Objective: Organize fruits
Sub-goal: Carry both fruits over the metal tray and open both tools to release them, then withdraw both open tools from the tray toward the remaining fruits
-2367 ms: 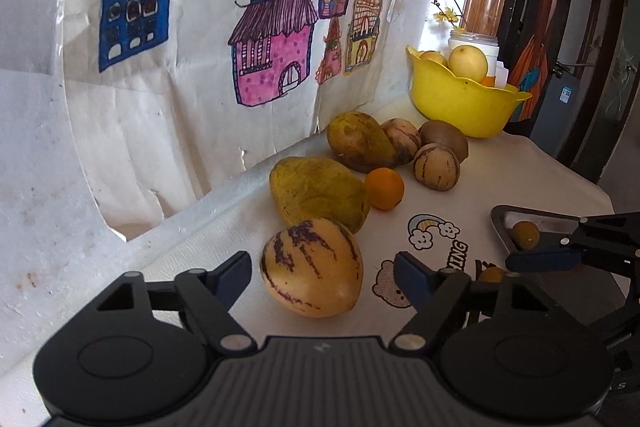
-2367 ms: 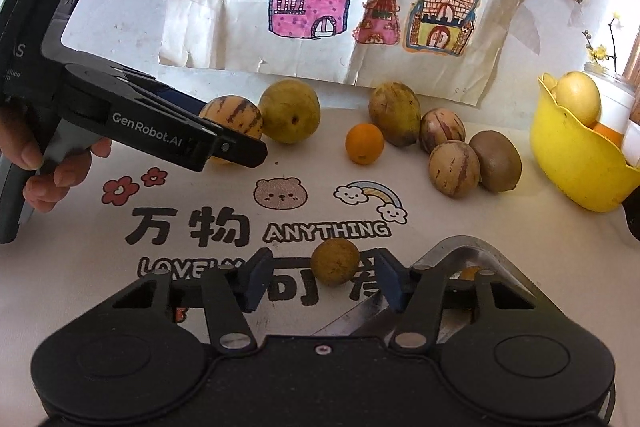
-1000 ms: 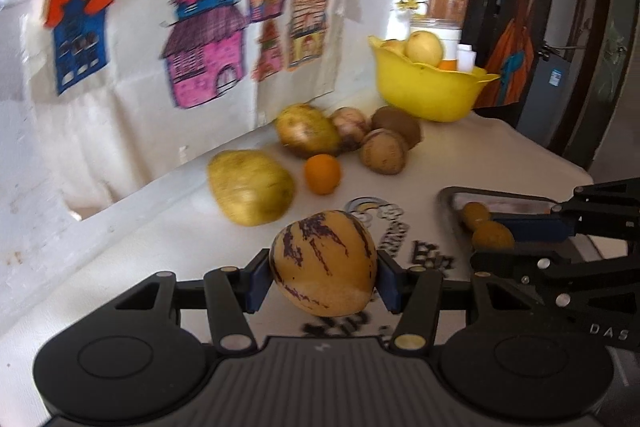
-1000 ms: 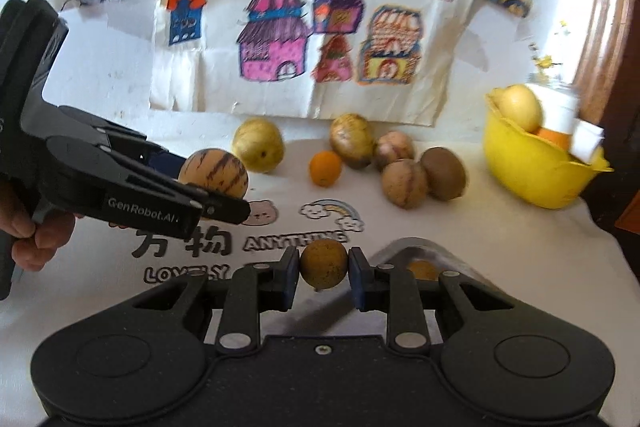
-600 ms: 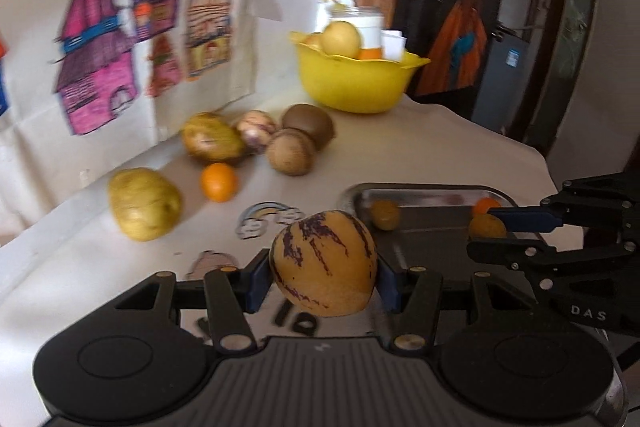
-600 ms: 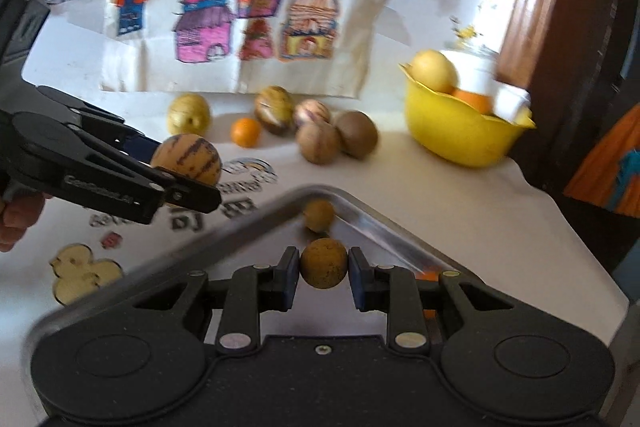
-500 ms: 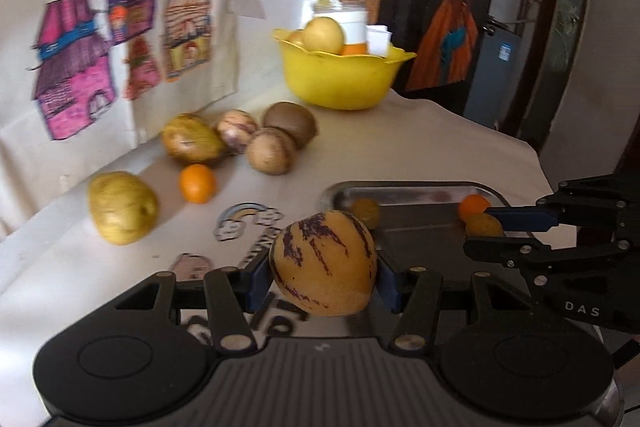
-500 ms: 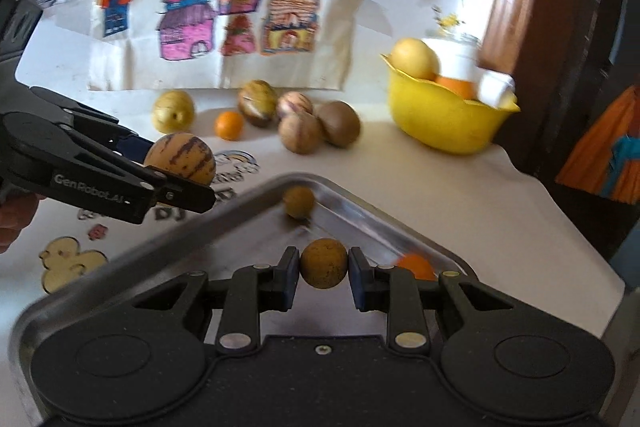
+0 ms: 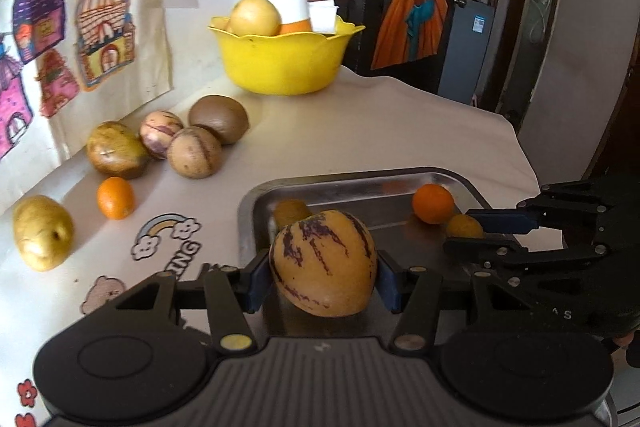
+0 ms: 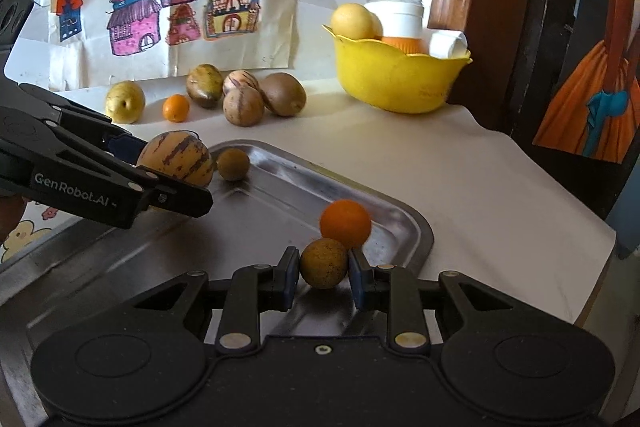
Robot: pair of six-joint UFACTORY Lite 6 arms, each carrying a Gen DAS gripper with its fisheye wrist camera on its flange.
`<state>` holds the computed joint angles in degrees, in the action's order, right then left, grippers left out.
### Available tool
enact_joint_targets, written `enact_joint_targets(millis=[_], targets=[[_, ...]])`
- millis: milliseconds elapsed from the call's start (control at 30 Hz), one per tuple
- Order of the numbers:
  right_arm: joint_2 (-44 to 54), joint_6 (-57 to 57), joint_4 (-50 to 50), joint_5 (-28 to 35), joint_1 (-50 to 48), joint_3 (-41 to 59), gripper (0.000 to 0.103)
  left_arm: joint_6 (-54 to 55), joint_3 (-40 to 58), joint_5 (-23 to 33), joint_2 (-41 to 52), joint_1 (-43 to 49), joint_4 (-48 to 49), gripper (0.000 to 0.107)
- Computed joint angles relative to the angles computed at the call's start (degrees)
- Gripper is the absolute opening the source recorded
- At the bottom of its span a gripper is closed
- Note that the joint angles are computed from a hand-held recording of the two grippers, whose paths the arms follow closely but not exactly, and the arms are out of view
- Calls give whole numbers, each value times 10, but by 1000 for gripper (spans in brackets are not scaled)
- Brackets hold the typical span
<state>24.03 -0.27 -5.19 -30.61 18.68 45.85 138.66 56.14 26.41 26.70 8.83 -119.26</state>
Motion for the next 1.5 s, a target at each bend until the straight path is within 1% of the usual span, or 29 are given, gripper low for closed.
enact_joint_targets(millis=[267,467,633,800,867,1033,1100,1133,1167,1200,1233,1333,1500], targets=[[8,-15,8,-24,-1,-9,28,21,19,-10,28,-13,-28,58],[7,-29,19,-26,3,-12,30,29,20,-9,34,-14,-33,58],[-4,-46,40,-26,9,-23,32,-21,28,-7,35,-7,9,60],[-38,-66,64,-24,13,-49,40,4,-4,13,5,4,-11,70],[-58,-77,80,-22,17,-64,43,13,-20,20,-10,8,-20,72],[-126,-87,103,-8,29,-111,52,19,-67,37,-59,31,-27,84],[-161,-93,117,0,38,-134,59,19,-92,46,-85,45,-24,88],[-177,-96,123,4,42,-145,61,18,-103,51,-98,54,-18,92],[-197,-101,132,9,48,-158,64,19,-116,55,-110,61,-17,94],[-213,-106,141,13,54,-168,68,22,-132,60,-125,70,-18,99],[-231,-112,152,19,61,-180,70,23,-145,65,-139,78,-17,102],[-284,-141,199,34,89,-213,76,3,-180,84,-176,111,16,102],[-371,-196,293,72,139,-259,90,-57,-227,108,-228,168,101,103]])
